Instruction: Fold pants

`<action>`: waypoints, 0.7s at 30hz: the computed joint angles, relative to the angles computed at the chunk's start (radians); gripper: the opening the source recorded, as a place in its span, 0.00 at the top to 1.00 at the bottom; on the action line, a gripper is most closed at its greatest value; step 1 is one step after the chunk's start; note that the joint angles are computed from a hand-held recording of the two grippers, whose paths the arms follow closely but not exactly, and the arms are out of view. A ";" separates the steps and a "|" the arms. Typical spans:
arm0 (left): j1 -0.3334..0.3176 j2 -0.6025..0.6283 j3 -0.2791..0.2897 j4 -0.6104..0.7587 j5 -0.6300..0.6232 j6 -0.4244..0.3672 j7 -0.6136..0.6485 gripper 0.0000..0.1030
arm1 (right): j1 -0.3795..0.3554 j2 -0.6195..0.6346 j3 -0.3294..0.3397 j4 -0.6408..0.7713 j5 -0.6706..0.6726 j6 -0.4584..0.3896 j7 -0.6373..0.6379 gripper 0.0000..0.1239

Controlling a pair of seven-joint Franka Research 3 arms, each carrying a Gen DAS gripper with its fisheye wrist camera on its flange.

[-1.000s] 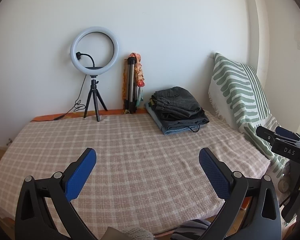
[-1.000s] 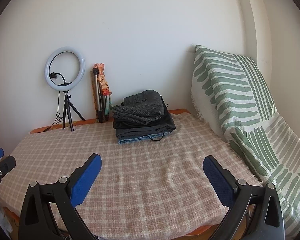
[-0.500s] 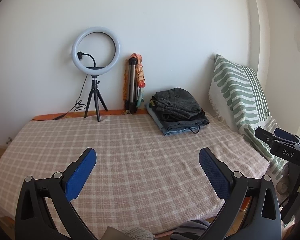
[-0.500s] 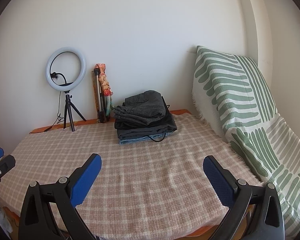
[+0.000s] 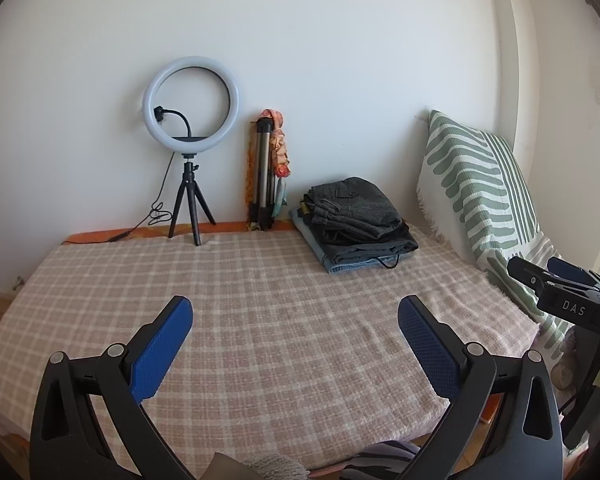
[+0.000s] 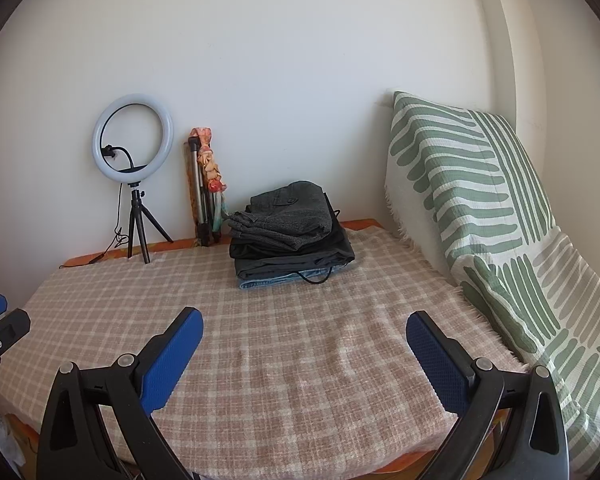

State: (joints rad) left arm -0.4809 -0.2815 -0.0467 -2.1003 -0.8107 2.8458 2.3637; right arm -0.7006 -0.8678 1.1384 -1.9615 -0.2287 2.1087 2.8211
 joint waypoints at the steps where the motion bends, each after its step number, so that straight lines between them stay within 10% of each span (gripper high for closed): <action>1: 0.000 0.000 0.000 0.001 -0.001 -0.002 0.000 0.01 | 0.000 0.001 0.001 0.001 0.000 0.000 0.001 0.17; 21: 0.005 0.000 -0.002 0.002 -0.008 -0.011 0.004 0.01 | 0.002 0.008 0.007 -0.003 -0.005 0.000 0.010 0.17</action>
